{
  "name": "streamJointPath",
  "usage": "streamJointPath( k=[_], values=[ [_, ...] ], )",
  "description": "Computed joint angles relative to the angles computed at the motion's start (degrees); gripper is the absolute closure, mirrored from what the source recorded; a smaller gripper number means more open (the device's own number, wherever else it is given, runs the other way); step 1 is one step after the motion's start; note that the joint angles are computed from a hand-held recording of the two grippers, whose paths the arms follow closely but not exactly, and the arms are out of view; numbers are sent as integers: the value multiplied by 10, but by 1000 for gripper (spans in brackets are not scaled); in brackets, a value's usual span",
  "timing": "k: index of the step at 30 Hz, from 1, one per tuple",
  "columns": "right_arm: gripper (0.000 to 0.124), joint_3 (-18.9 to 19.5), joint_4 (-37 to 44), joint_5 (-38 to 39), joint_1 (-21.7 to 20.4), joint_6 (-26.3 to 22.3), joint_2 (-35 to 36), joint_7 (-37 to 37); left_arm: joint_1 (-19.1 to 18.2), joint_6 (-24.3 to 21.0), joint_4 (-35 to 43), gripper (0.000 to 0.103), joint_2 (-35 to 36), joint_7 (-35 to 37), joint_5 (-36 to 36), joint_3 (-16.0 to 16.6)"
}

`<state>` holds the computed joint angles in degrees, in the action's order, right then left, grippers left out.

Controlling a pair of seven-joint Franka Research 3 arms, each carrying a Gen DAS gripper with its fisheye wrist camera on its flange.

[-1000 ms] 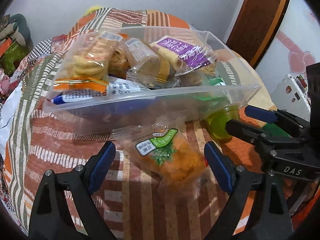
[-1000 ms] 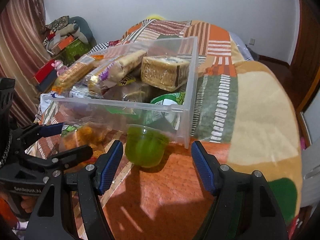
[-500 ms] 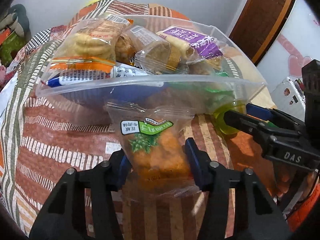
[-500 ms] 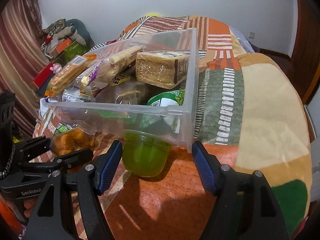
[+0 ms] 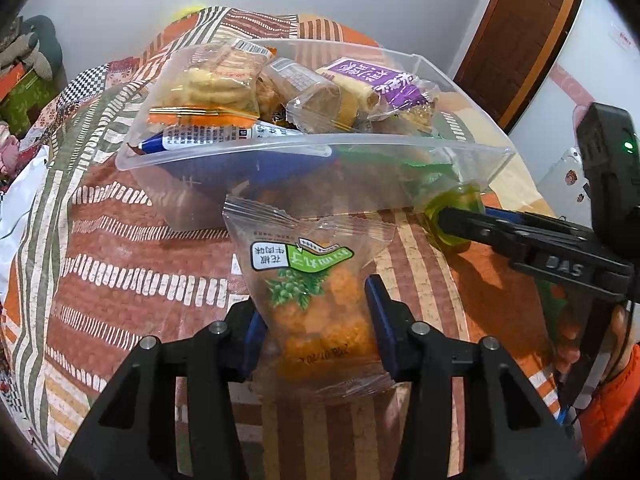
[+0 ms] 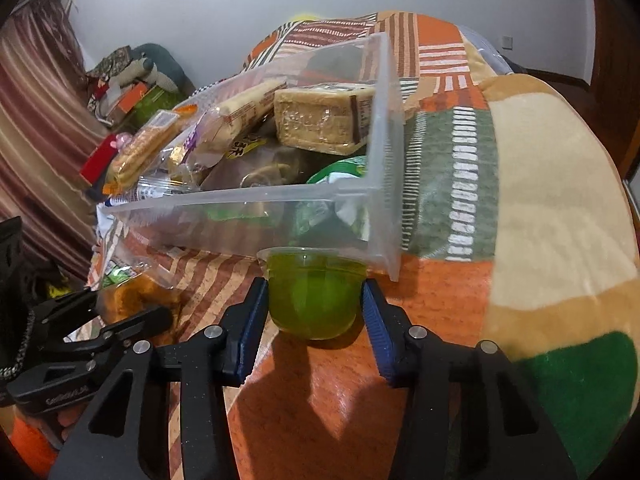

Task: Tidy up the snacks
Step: 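Grasp the green-labelled puffed snack bag with the left tool while the right tool grasps the green jelly cup, then lower the snack bag and jelly cup into the clear box, open both tools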

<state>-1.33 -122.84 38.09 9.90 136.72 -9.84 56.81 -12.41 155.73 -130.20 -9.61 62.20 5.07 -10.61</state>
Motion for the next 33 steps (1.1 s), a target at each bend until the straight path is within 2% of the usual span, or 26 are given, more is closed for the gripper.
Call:
streamJointPath(
  k=[4,10,16,24,28,33],
  values=[
    [77,9,9,-28,3,3,12,14,3,6,-5,56,-13,-9,17,-3],
    [78,8,15,-27,5,5,16,6,4,12,-3,56,-25,-22,39,-5],
    [78,6,-18,-14,9,29,-23,-14,8,24,10,56,-37,-32,51,-2],
    [78,-15,-32,32,24,32,-72,-71,27,38,50,56,-33,-48,82,-3],
    [78,-24,-13,72,30,43,-72,-91,38,43,77,56,-19,-65,109,-7],
    [78,-20,16,102,33,79,-51,-106,46,46,108,56,6,-80,139,-9]
  ],
)
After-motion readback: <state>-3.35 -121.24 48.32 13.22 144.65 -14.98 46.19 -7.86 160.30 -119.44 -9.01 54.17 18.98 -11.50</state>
